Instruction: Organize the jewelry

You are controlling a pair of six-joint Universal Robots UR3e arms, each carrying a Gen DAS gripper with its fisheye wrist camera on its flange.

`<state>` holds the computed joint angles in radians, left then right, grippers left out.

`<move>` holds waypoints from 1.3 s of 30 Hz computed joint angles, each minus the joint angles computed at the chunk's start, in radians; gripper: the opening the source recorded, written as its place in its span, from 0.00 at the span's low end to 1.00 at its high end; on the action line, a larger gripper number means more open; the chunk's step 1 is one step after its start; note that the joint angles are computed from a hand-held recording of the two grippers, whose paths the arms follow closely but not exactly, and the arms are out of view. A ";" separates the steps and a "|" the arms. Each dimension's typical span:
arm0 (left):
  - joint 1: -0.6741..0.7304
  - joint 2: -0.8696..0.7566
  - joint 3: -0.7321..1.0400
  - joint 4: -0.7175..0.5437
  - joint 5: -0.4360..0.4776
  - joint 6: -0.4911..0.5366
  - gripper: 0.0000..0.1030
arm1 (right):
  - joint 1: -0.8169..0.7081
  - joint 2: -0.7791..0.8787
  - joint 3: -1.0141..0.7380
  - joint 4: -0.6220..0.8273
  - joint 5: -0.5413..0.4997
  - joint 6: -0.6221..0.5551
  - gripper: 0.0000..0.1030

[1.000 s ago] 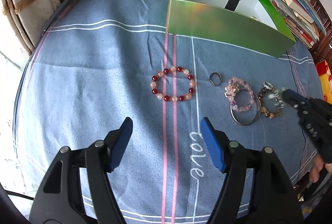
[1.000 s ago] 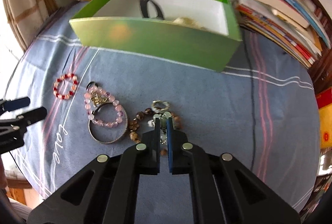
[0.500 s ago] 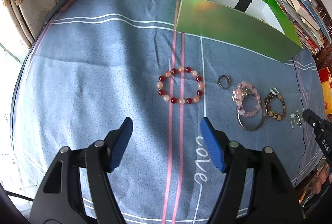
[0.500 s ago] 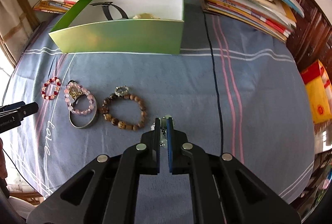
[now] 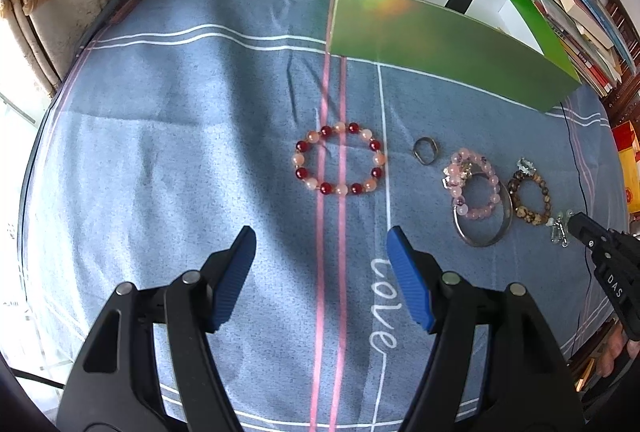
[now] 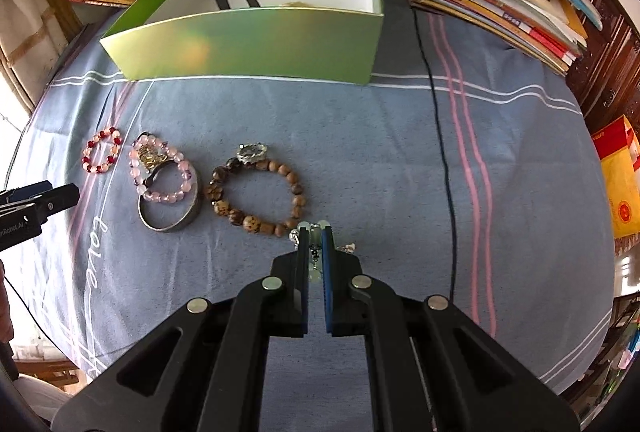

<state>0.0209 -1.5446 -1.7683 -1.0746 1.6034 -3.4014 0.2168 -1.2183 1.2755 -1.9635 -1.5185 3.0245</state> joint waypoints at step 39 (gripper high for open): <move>0.043 -0.080 0.080 0.021 0.007 0.020 0.68 | -0.033 -0.020 -0.004 0.037 -0.003 0.053 0.24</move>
<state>0.0635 -1.6243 -1.6886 -1.0537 1.6103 -3.3814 0.1840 -1.2383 1.2712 -1.9265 -1.5217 3.0774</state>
